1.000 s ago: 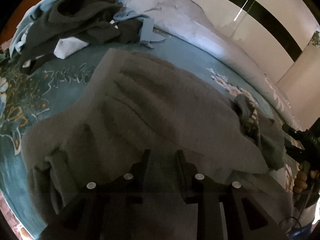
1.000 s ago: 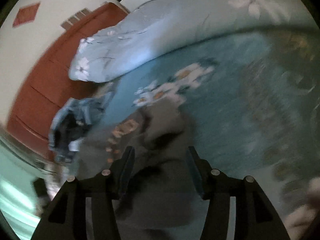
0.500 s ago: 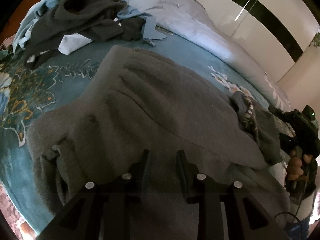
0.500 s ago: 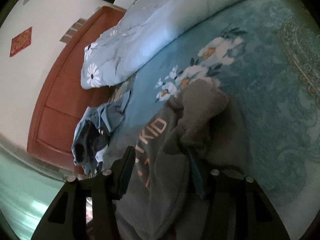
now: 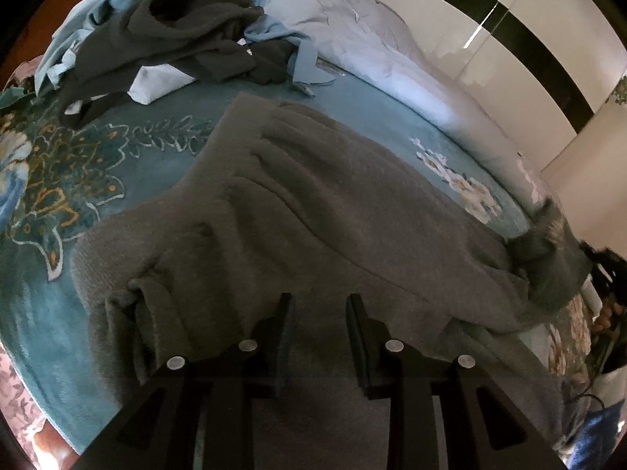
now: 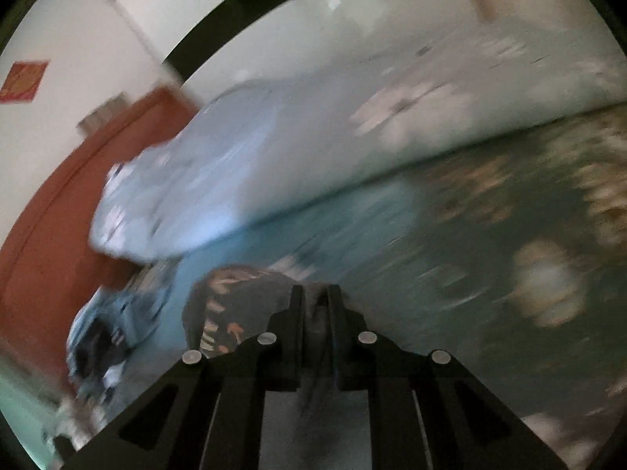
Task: Fold clothes
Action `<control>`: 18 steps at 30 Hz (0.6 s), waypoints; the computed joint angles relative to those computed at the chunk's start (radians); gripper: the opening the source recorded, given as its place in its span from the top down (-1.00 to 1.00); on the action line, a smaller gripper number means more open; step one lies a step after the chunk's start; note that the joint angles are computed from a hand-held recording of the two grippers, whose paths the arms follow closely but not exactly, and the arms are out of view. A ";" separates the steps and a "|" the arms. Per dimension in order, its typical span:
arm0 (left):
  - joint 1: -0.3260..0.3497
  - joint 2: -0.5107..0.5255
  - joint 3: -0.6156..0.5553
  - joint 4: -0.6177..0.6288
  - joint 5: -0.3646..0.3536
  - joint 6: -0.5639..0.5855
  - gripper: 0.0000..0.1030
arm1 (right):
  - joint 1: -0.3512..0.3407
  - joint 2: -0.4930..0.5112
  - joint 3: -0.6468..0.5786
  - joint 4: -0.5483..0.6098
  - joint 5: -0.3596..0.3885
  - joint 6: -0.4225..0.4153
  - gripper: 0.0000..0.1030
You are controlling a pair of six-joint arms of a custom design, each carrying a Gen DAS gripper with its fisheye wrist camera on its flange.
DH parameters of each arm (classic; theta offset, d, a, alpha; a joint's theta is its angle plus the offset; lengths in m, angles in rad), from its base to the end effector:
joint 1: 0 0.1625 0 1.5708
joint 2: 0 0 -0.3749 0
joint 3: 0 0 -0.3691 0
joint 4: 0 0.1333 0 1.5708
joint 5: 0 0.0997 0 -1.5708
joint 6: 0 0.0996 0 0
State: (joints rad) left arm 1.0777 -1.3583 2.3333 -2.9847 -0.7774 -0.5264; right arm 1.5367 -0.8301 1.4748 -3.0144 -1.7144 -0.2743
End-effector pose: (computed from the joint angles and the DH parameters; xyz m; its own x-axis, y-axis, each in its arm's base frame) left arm -0.0123 -0.4545 0.2026 -0.8735 -0.3442 -0.3443 -0.0120 0.7222 -0.6916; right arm 0.0955 -0.6918 0.2201 -0.9552 -0.0577 0.2902 -0.2441 0.7079 -0.6628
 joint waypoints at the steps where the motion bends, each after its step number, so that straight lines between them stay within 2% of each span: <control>1: 0.003 0.001 0.000 -0.002 -0.003 0.002 0.43 | -0.012 -0.015 0.013 -0.055 -0.033 -0.009 0.79; 3: 0.010 0.001 0.001 -0.007 -0.014 0.007 0.43 | -0.039 -0.035 0.032 -0.124 -0.088 -0.016 0.79; 7: 0.018 -0.005 0.001 -0.005 -0.026 0.011 0.43 | -0.098 -0.062 0.072 -0.100 -0.143 0.012 0.79; 11: 0.019 -0.024 0.012 -0.005 -0.025 0.011 0.43 | -0.116 -0.086 0.146 -0.134 -0.178 0.004 0.79; 14: 0.022 -0.036 0.019 -0.005 -0.025 0.013 0.43 | -0.129 -0.105 0.180 -0.152 -0.174 0.021 0.79; 18: 0.023 -0.038 0.022 -0.005 -0.023 0.018 0.43 | -0.144 -0.118 0.186 -0.085 -0.144 0.016 0.77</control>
State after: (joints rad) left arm 1.1003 -1.3960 2.3550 -2.9892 -0.8006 -0.5082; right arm 1.3931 -0.9481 1.6605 -3.0992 -1.8588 -0.2581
